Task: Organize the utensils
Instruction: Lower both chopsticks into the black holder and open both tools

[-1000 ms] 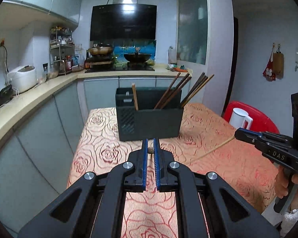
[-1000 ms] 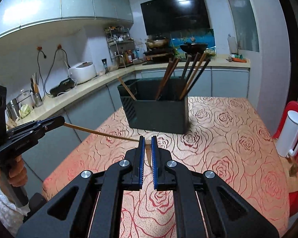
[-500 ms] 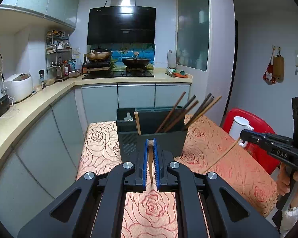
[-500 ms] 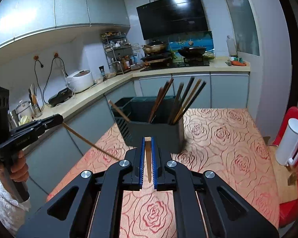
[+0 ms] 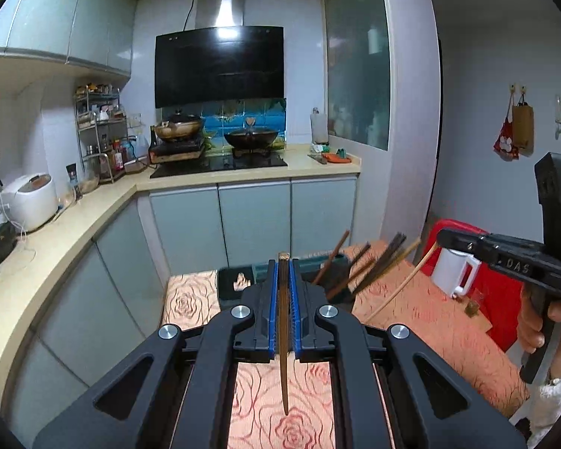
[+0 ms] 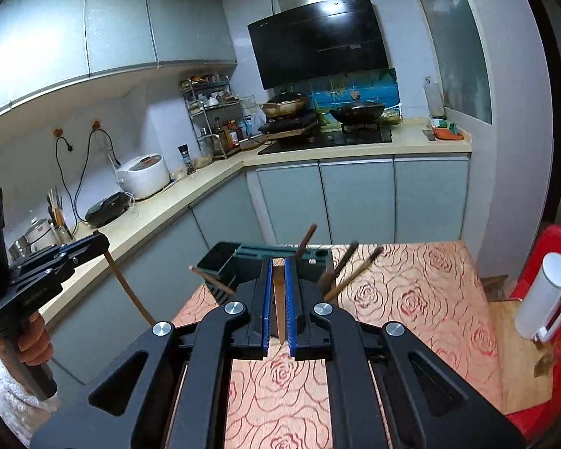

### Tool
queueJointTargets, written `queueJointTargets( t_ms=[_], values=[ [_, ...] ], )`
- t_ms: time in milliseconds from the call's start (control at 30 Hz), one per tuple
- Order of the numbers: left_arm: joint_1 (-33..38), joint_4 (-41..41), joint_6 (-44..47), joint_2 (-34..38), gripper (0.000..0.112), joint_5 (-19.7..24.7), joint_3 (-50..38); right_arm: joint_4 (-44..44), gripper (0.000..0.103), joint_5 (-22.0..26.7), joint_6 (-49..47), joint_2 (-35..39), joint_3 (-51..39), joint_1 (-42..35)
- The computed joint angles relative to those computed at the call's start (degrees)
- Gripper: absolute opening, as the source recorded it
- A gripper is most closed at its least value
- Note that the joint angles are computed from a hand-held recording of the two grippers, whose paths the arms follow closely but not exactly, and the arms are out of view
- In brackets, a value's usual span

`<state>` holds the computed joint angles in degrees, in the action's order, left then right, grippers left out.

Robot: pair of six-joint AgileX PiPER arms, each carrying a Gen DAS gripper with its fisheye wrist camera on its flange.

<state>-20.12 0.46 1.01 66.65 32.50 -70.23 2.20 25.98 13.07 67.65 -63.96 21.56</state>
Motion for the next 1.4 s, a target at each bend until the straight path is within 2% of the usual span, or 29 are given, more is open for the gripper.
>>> queueJointTargets(
  t_ms=[267,400,667,867,1000,1333,1400],
  values=[
    [-3.1,7.6,-7.4,9.5,0.006,3.2,-14.4,-1.7,0.007,3.6,1.3,6.4,-9.8,-1.9],
    [-4.0,11.2,-11.1,15.7,0.006,5.5,-24.2,0.9,0.007,5.2,-0.3,9.4,-13.5,-3.6],
    [-5.2,15.4,-14.9,25.2,0.006,7.9,-37.5,1.8,0.007,6.1,-0.8,13.5,-18.8,-4.6],
    [-5.0,15.8,-16.2,28.8,0.006,7.1,-37.3,2.2,0.007,7.6,-2.0,17.1,-21.1,-4.4],
    [-4.5,16.1,-16.5,30.0,0.006,5.7,-33.9,1.0,0.007,8.7,-1.4,19.4,-21.9,-3.8],
    [-1.8,13.3,-15.1,28.9,0.006,2.9,-27.1,-0.8,0.008,8.6,0.5,21.4,-21.3,-2.2],
    [-1.4,12.5,-14.3,27.9,0.012,2.3,-25.7,1.4,0.010,8.7,-1.6,21.4,-21.5,-2.7]
  ],
)
